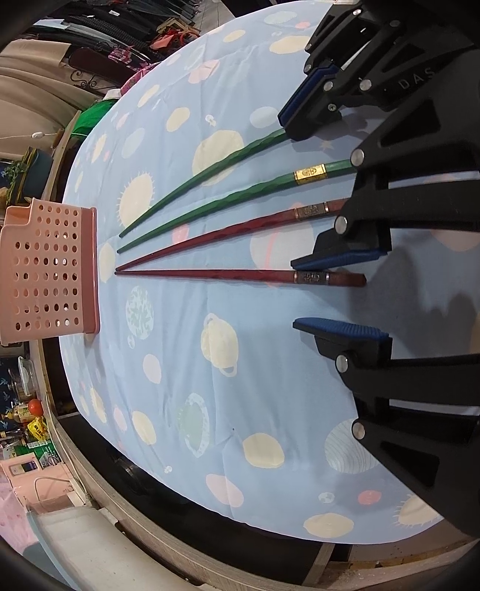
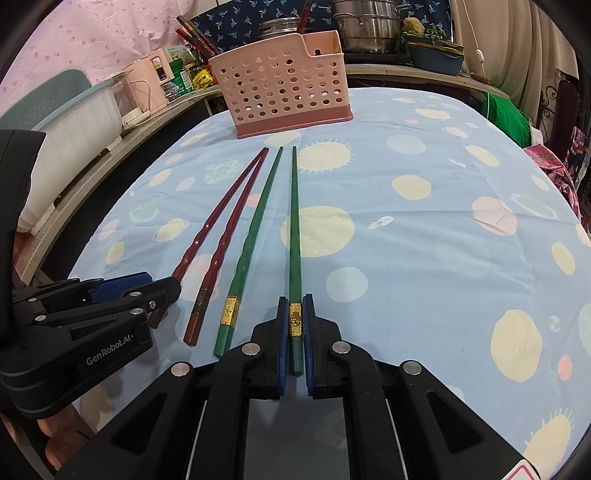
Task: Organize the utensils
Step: 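Grasp a green chopstick with the right tool while the left tool grasps a dark-red chopstick, then lift both held chopsticks up toward the pink basket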
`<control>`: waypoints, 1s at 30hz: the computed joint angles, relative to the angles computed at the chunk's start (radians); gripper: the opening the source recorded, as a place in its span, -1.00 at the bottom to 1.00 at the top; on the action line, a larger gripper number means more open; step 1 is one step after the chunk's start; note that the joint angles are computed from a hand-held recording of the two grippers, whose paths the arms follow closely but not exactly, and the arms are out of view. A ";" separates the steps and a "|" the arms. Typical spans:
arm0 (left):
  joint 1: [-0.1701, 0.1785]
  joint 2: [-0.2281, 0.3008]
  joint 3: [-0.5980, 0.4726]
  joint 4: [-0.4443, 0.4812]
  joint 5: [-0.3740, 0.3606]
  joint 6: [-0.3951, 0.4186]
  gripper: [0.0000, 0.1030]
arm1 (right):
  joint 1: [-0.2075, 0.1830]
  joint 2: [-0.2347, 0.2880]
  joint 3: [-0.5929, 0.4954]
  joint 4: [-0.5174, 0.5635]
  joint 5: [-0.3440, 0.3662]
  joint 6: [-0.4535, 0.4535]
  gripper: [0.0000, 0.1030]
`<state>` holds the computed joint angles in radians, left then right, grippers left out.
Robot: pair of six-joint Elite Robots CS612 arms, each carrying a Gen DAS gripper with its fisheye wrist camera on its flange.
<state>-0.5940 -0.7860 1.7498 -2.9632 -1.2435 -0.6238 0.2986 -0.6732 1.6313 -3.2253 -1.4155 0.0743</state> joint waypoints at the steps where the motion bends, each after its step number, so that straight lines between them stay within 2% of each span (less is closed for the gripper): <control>1: -0.001 0.000 0.000 0.001 0.004 0.001 -0.55 | 0.000 0.000 0.000 0.000 0.000 0.000 -0.87; 6: -0.002 -0.001 0.002 0.000 0.009 0.006 -0.80 | -0.002 -0.002 0.003 0.001 0.008 0.009 -0.87; 8: -0.002 -0.001 0.003 0.000 0.008 0.004 -0.84 | -0.002 -0.002 0.003 0.002 0.006 0.008 -0.87; 20: 0.008 -0.008 0.003 0.008 -0.032 -0.014 -0.87 | -0.008 -0.015 0.013 0.020 0.031 0.026 -0.87; 30: 0.012 -0.031 0.015 -0.018 -0.040 -0.023 -0.87 | -0.015 -0.038 0.028 -0.031 0.045 0.043 -0.87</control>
